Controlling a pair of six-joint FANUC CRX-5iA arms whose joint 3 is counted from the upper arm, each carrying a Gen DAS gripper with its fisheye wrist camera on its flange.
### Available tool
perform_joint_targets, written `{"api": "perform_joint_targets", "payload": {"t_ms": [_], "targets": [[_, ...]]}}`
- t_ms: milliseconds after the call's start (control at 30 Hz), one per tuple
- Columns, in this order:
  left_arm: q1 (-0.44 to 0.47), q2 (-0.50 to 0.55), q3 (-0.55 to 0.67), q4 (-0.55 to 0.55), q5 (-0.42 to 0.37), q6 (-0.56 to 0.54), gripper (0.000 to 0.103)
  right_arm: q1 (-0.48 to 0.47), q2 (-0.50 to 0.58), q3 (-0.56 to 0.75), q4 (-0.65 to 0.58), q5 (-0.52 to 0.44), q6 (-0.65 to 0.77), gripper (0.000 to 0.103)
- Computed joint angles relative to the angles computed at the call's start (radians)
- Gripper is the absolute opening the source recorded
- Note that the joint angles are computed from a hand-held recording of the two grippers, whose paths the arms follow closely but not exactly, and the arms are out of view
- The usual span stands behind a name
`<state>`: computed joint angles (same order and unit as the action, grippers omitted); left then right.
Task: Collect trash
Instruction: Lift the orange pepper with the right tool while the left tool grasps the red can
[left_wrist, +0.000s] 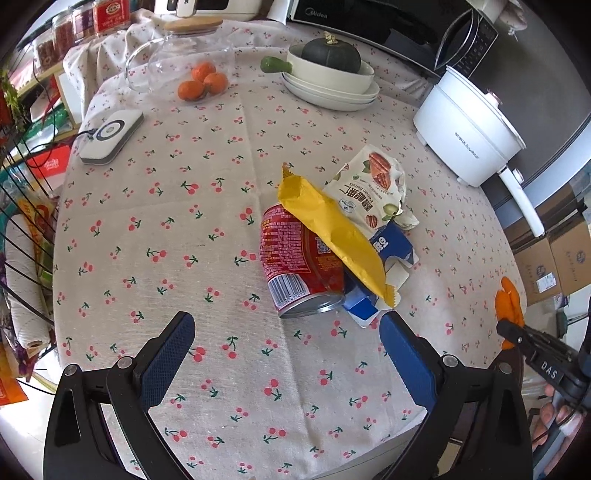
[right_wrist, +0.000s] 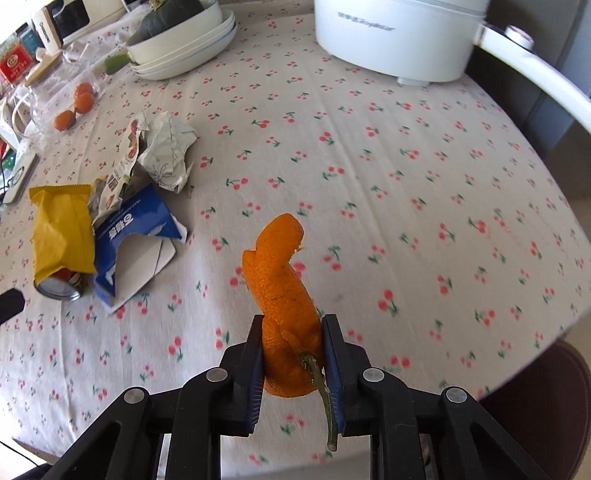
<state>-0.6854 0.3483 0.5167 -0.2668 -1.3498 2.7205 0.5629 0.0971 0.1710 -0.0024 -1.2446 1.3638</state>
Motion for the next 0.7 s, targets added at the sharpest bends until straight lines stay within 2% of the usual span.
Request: {"api": "perform_joint_targets", "payload": {"t_ms": [133,300,400,633,700], "targets": [[0.009,-0.010,-0.022,0.010,0.057,0.015,0.101,-0.013,-0.057,-0.055,-0.012,0.026,0.001,0.025],[0.039,-0.019,-0.070,0.051,0.111,0.012,0.085,-0.035,-0.067,-0.078,-0.050,0.015,0.014,0.025],[0.054,-0.007,-0.087,0.080,0.141,0.004,0.080,-0.046,-0.078,-0.082,-0.063,0.016,0.031,0.025],[0.063,0.058,-0.050,0.079,0.120,0.003,0.077,-0.091,-0.090,-0.086,-0.081,0.008,0.041,0.025],[0.057,0.064,-0.040,0.052,0.115,0.019,0.067,-0.103,-0.095,-0.088,-0.087,0.008,0.041,0.026]]}}
